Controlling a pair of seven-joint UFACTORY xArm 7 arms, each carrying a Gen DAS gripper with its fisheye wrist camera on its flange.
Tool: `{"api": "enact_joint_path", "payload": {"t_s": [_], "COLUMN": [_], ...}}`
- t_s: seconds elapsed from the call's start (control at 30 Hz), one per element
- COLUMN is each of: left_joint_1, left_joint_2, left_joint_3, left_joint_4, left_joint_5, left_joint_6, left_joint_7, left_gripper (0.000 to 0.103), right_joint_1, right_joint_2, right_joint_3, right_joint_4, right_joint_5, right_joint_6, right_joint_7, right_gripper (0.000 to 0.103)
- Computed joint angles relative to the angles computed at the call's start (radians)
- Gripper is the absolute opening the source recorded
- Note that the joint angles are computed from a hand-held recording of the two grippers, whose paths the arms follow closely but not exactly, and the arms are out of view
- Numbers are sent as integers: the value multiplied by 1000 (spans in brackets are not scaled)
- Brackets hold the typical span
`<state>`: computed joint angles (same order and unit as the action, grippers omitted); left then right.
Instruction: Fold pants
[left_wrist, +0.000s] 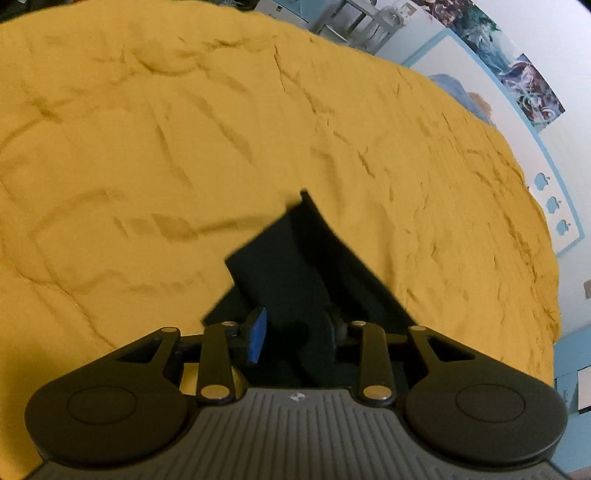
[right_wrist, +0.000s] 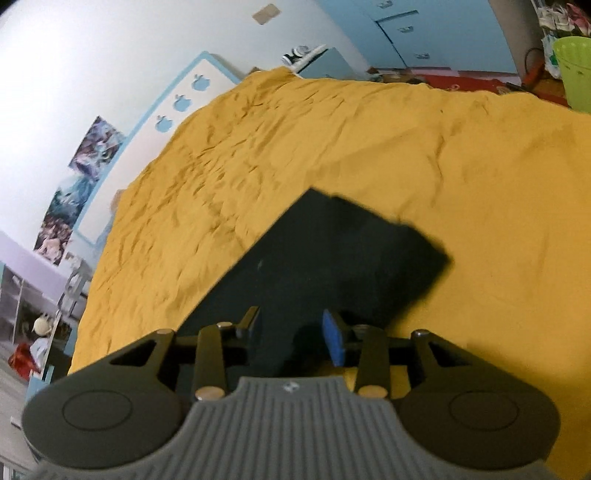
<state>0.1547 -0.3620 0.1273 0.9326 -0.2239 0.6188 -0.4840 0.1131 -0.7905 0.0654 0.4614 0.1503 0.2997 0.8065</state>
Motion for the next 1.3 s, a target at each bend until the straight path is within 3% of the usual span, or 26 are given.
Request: {"api": "enact_joint_path", "payload": {"t_s": [0.17, 0.2, 0.23, 0.37, 0.57, 0.63, 0.7, 0.77, 0.87, 0.93, 1.1, 1.3], "left_joint_1": [2, 0, 4, -13, 12, 6, 16, 41, 88, 57, -99, -145], "left_joint_2": [29, 8, -11, -119, -112, -99, -124, -134, -217, -286, -332, -285], "left_joint_3": [8, 10, 8, 22, 29, 33, 23, -13, -74, -72, 5, 28], "left_joint_4": [-43, -69, -96, -190, -207, -204, -230, -234, -277, -324, -377, -354], "left_joint_5": [-69, -91, -102, -147, -77, -69, -57, -31, 36, 29, -63, -120], "left_joint_6": [-76, -107, -143, -233, -183, -175, -187, -197, -168, -163, -180, -192], "left_joint_7": [-70, -83, -105, -147, -167, -149, -154, -206, -306, -330, -258, -224], "left_gripper": [32, 8, 3, 3, 4, 12, 12, 13, 25, 46, 50, 63], "right_joint_1": [56, 56, 59, 65, 79, 82, 81, 59, -9, -62, -167, -232], "right_joint_2": [-87, -93, -90, -95, -66, -52, -65, -69, -72, -71, -9, 166], "right_joint_3": [34, 46, 48, 54, 37, 29, 27, 45, 108, 152, 179, 161], "right_joint_4": [-91, -100, -105, -120, -111, -100, -95, -77, -42, -27, -3, 70], "right_joint_5": [29, 30, 31, 19, 4, -1, -7, -26, -87, -129, -166, -150], "right_joint_6": [-12, -11, -14, -27, -34, -32, -7, 35, 112, 138, 82, -3], "right_joint_7": [43, 60, 70, 91, 81, 69, 59, 56, 74, 112, 248, 445], "right_gripper": [36, 36, 37, 36, 36, 36, 36, 36, 37, 37, 44, 50]}}
